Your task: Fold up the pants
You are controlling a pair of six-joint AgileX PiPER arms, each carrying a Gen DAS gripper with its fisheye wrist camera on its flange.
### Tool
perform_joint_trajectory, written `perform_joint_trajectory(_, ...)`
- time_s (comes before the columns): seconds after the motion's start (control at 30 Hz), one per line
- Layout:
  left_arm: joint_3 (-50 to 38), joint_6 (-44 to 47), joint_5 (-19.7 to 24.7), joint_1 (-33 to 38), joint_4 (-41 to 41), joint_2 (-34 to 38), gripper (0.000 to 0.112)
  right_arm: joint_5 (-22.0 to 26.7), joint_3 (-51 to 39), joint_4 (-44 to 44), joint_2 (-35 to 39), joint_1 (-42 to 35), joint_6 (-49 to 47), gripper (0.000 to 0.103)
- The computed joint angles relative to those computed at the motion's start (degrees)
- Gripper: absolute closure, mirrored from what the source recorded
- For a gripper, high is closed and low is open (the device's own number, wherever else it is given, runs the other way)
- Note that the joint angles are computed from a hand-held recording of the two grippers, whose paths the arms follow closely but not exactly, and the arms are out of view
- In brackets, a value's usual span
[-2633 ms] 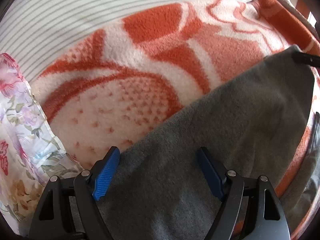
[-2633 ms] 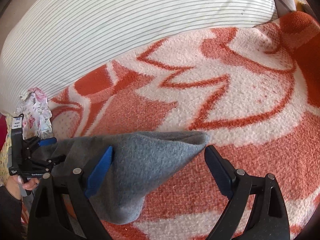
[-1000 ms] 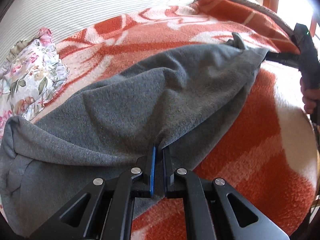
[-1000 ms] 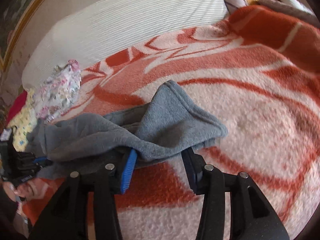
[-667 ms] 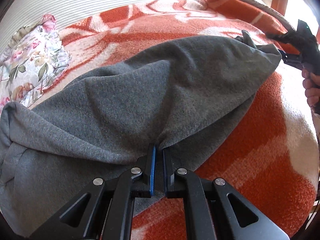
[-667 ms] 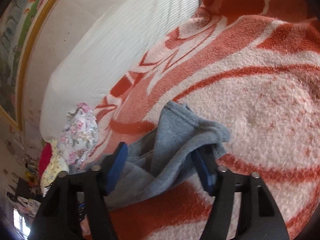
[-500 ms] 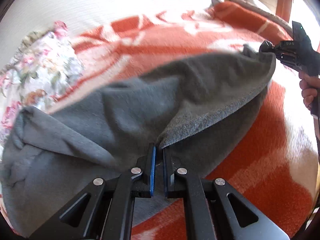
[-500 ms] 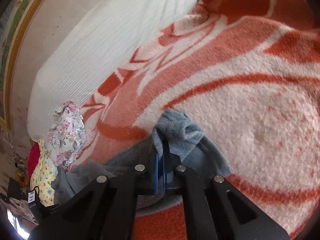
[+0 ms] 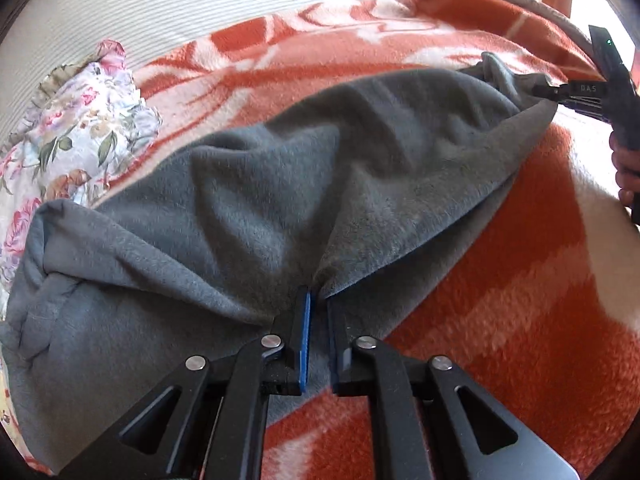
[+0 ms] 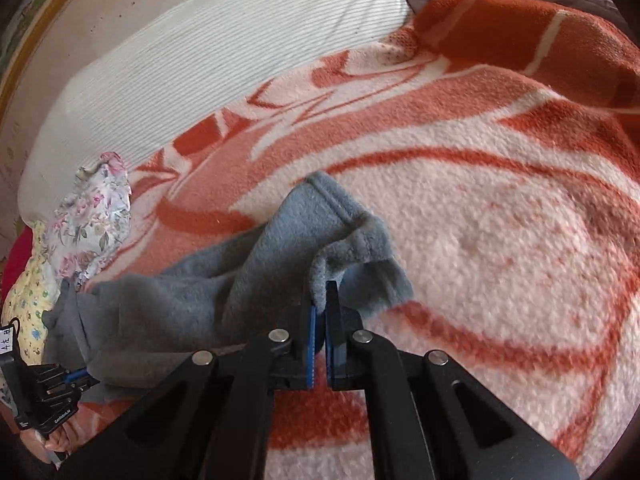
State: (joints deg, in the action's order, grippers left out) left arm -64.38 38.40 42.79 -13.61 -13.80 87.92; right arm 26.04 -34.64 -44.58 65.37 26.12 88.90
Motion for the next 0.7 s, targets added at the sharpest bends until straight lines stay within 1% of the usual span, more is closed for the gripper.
perform_joint_trajectory(0.03,-1.0,1.2,2.1,1.4,-1.8,0.4,0.099,2.2,-0.8,3.9,0.0,0.3,-3.4,0.091)
perform_joint_trajectory(0.07,-2.3,2.4,4.6,3.6,-3.9,0.9,0.093,4.1,-1.5,6.3,-0.4,0.7,-5.2,0.088)
perform_joint_trajectory(0.1,-3.5,2.9,6.6,6.2,-5.7,1.1,0.076,5.9,-2.0,6.5,-1.2,1.6,-4.6,0.080)
perform_joint_trajectory(0.13,-4.1,3.4,7.7,8.6,-7.1,1.0,0.067,8.5,-2.5,4.9,-2.3,3.2,-2.3,0.064)
perform_joint_trajectory(0.17,-4.8,4.2,8.4,11.6,-9.0,0.8,0.058,13.0,-3.7,2.7,-2.7,5.8,0.9,0.055)
perform_joint_trajectory(0.2,-5.6,5.3,9.4,15.0,-11.0,0.7,0.058,18.0,-5.1,0.0,-2.7,9.0,4.5,0.044)
perform_joint_trajectory(0.27,-8.2,6.8,11.8,21.3,-13.6,1.4,0.058,25.4,-7.2,-4.5,-2.7,15.2,10.2,0.044)
perform_joint_trajectory(0.3,-10.0,6.7,12.3,24.3,-14.2,2.3,0.058,28.5,-8.7,-5.7,-1.8,17.8,12.1,0.044)
perform_joint_trajectory(0.33,-11.6,6.3,12.5,27.3,-14.1,3.1,0.058,29.3,-9.7,-7.2,-1.1,19.8,13.6,0.044)
perform_joint_trajectory(0.37,-13.6,6.0,12.4,29.7,-14.1,4.5,0.058,28.0,-10.7,-8.4,-0.1,20.9,14.6,0.044)
perform_joint_trajectory(0.43,-17.9,5.2,12.9,33.8,-13.6,7.6,0.058,23.3,-14.2,-9.0,4.1,21.5,13.5,0.044)
perform_joint_trajectory(0.5,-22.2,2.8,13.2,36.7,-12.0,10.8,0.057,18.4,-19.8,-7.1,9.9,21.6,9.3,0.044)
perform_joint_trajectory(0.57,-27.8,0.2,15.7,39.9,-11.7,14.7,0.057,13.5,-26.2,-4.4,16.5,21.8,4.3,0.044)
perform_joint_trajectory(0.63,-33.6,-1.5,19.2,42.8,-13.0,18.4,0.057,10.6,-33.8,-0.5,23.4,22.3,-2.2,0.044)
perform_joint_trajectory(0.7,-36.2,-3.1,19.9,43.7,-13.2,20.0,0.057,9.2,-41.8,4.3,30.2,23.1,-9.3,0.044)
